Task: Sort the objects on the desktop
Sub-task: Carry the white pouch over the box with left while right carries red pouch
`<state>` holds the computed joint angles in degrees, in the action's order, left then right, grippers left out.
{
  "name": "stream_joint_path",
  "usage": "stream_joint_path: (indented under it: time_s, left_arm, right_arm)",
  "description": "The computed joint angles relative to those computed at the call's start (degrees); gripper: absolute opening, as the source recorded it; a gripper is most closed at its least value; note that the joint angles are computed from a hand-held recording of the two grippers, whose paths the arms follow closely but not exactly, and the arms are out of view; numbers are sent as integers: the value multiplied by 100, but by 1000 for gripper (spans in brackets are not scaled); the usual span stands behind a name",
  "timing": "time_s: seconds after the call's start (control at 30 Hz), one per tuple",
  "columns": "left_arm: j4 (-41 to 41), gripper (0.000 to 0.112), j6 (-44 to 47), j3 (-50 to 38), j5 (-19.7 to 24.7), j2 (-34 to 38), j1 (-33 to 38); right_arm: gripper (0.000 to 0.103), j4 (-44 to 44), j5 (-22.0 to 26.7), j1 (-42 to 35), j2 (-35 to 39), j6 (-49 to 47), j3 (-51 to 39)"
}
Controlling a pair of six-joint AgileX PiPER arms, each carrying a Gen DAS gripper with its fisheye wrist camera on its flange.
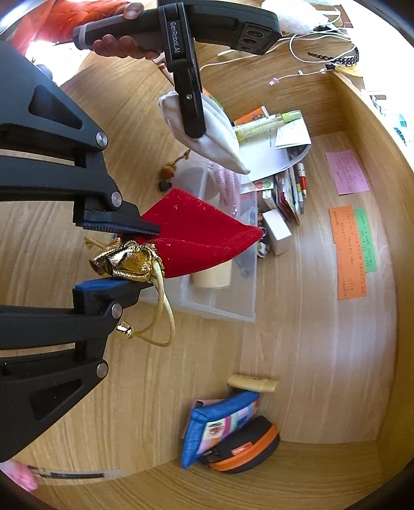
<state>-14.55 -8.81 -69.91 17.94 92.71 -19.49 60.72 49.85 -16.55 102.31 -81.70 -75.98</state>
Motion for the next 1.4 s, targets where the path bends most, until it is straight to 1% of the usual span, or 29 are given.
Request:
stream_joint_path:
  time_s: [0.1, 0.13, 0.27, 0.37, 0.47, 0.67, 0.93, 1.1, 1.4]
  left_arm:
    - [-997, 59, 991, -176, 220, 111, 255]
    - [-1185, 59, 1196, -247, 311, 153, 322]
    - [-1708, 59, 1762, -545, 649, 344, 608]
    - [-1914, 59, 1895, -749, 844, 495, 803]
    - [-1763, 59, 1719, -942, 942, 633, 860]
    - [-1510, 59, 1460, -1333, 983, 885, 755]
    - [-1419, 60, 1251, -2168, 1342, 1524, 639]
    - [-1222, 61, 1074, -2462, 1363, 1776, 552]
    - [-940, 73, 729, -2847, 1393, 2097, 376]
  right_arm:
    - [21, 8, -31, 74, 56, 103, -137]
    - [21, 12, -43, 103, 78, 134, -182]
    - [22, -7, -110, 208, 148, 236, -312]
    - [22, -33, -145, 278, 209, 329, -418]
    - [22, -68, -181, 341, 284, 416, -540]
    - [22, -358, -279, 505, 552, 791, -953]
    - [22, -838, -308, 723, 1003, 1347, -1602]
    - [22, -1162, -342, 853, 1254, 1677, -1975]
    - [22, -1601, -490, 1076, 1485, 1987, -2270]
